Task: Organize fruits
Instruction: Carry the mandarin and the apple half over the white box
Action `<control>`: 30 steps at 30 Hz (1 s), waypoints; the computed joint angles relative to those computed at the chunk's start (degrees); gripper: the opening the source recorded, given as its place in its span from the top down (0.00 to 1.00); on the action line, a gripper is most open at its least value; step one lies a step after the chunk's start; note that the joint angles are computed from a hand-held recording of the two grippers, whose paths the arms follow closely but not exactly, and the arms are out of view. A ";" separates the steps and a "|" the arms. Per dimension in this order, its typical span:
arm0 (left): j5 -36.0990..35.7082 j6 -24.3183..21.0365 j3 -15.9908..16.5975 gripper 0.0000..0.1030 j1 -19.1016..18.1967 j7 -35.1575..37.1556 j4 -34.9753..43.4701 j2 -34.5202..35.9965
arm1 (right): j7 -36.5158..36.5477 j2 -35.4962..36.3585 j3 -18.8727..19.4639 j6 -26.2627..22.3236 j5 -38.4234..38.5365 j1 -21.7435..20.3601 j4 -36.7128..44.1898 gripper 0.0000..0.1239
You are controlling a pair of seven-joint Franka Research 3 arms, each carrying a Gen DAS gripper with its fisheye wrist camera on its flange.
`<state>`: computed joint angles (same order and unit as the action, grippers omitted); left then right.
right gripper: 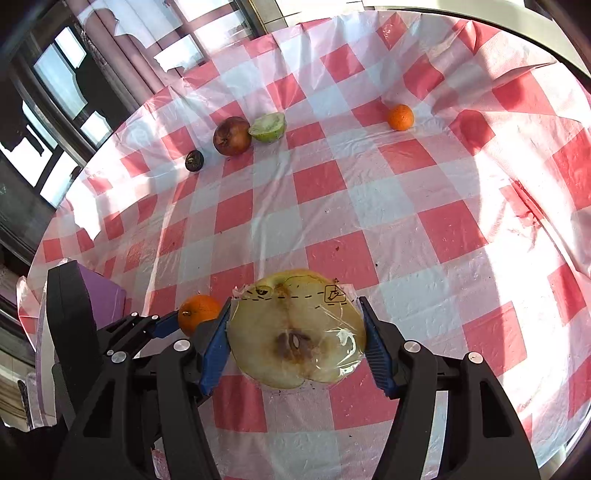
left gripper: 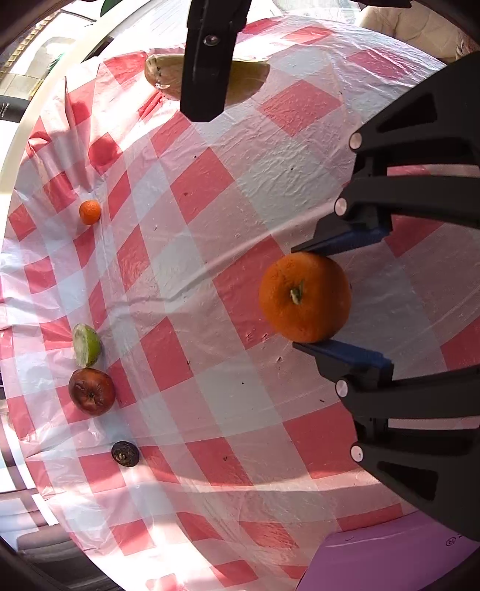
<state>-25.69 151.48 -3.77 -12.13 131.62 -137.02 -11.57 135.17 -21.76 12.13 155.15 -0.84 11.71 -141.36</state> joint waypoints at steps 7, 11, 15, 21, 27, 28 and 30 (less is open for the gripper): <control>-8.21 -5.72 4.06 0.58 -0.19 0.28 -0.17 -6.38 | 3.08 -1.70 2.24 -1.87 -2.89 -0.54 0.95 0.50; -11.19 -7.14 6.17 0.58 0.02 2.38 1.05 -8.78 | 5.06 -2.14 3.62 -2.73 -4.31 -0.12 1.81 0.50; -13.82 -8.38 8.13 0.58 0.56 4.26 2.46 -11.10 | 6.79 -1.44 5.21 -2.69 -6.50 0.35 3.69 0.50; -13.55 -8.17 10.45 0.58 2.00 7.35 2.19 -14.79 | 8.92 2.42 7.22 -1.86 -10.51 2.35 8.54 0.50; -9.61 -7.65 13.01 0.58 4.66 8.32 0.75 -17.18 | 7.96 7.78 7.31 -1.17 -13.46 6.88 14.75 0.50; -9.14 -7.50 13.51 0.58 5.12 8.36 0.57 -17.39 | 7.31 8.71 7.10 -1.03 -13.70 7.83 15.79 0.50; -7.95 -7.40 14.46 0.58 6.27 8.34 0.36 -17.67 | 6.08 10.65 6.69 -0.76 -14.15 9.66 17.92 0.50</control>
